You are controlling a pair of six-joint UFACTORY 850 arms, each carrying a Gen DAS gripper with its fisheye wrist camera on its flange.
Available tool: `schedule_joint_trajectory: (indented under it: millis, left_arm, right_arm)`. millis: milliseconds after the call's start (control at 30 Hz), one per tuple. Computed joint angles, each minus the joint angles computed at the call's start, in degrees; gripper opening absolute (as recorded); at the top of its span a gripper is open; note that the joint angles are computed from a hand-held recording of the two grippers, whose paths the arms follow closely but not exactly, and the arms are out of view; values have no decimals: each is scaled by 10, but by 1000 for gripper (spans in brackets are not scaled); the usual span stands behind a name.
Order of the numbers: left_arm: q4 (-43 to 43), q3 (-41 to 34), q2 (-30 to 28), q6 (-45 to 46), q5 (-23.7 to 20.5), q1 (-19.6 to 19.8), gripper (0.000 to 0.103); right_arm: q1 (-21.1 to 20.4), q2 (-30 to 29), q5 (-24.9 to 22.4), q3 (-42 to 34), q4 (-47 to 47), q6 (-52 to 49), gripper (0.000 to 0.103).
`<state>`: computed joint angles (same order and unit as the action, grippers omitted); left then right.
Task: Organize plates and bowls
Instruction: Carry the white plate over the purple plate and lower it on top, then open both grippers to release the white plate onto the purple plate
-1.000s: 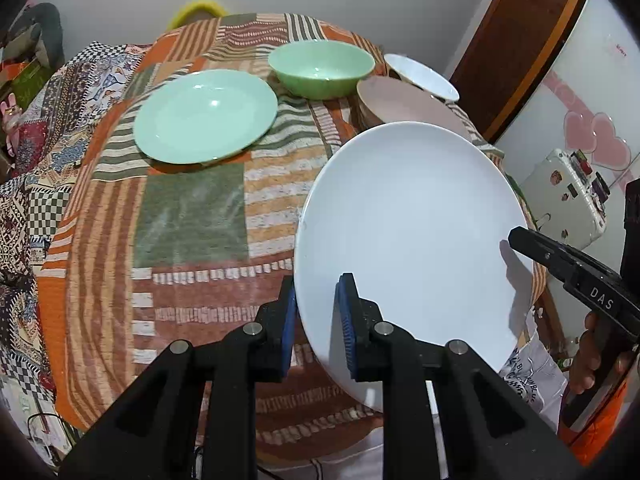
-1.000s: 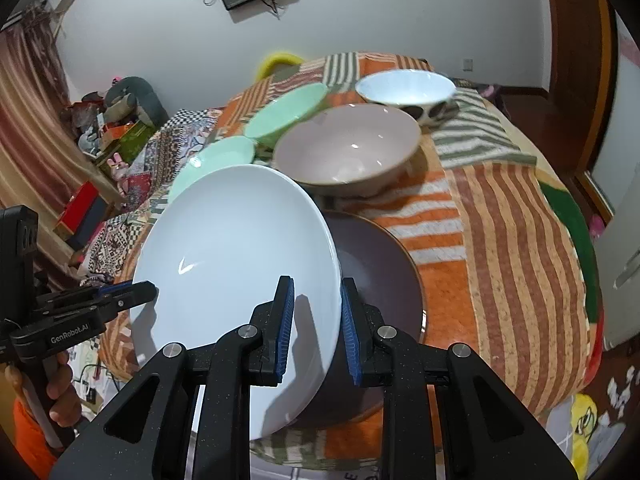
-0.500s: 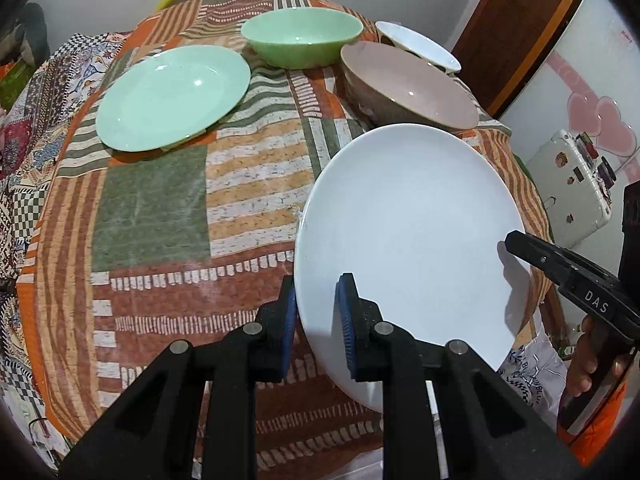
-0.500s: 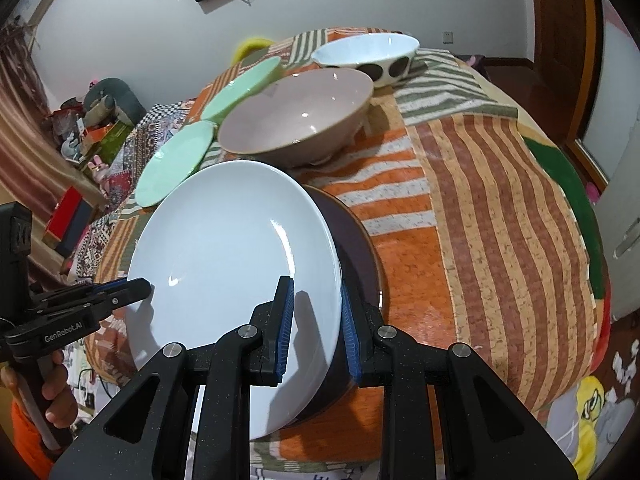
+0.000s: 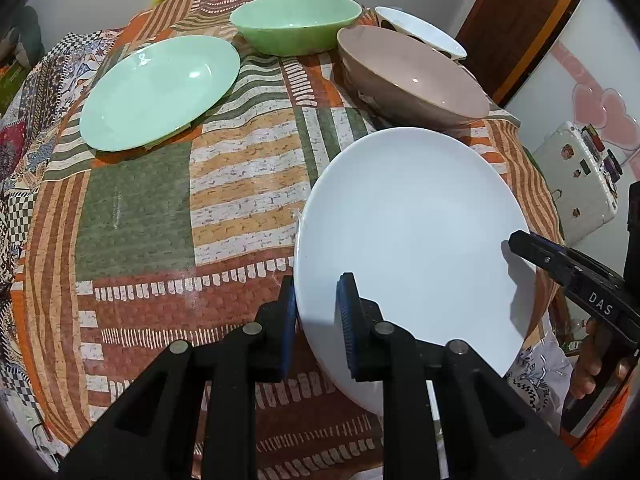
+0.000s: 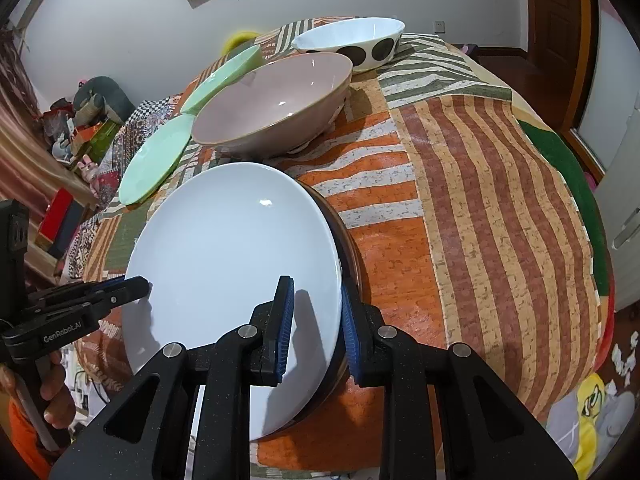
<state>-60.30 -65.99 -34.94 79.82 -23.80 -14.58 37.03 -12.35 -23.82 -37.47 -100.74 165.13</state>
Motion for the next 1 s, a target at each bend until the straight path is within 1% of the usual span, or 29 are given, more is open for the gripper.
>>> schedule_joint_trajectory:
  millis: [233, 400, 567, 667, 733, 767, 867, 1000]
  left_arm:
    - [-3, -5, -5, 0, 7, -6, 21]
    - [3, -11, -10, -12, -2, -4, 21]
    - [7, -9, -9, -16, 3, -6, 22]
    - [13, -12, -11, -24, -2, -6, 22]
    - [5, -9, -7, -15, 7, -6, 22]
    - [0, -8, -5, -10, 12, -6, 22]
    - [-13, -6, 0, 2, 2, 0, 22]
    - [-78, 13, 27, 78, -2, 14, 22]
  right_arm:
    - [3, -5, -13, -8, 38, -43, 22]
    - [5, -7, -18, -11, 49, -56, 24]
    - [10, -14, -28, -22, 96, -113, 24]
    - [14, -19, -40, -31, 143, -168, 24]
    - [21, -22, -65, -40, 183, -216, 24]
    - [22, -19, -70, -40, 182, -220, 24]
    - [22, -12, -75, -41, 186, -232, 24]
    - [27, -5, -90, -45, 201, -253, 24]
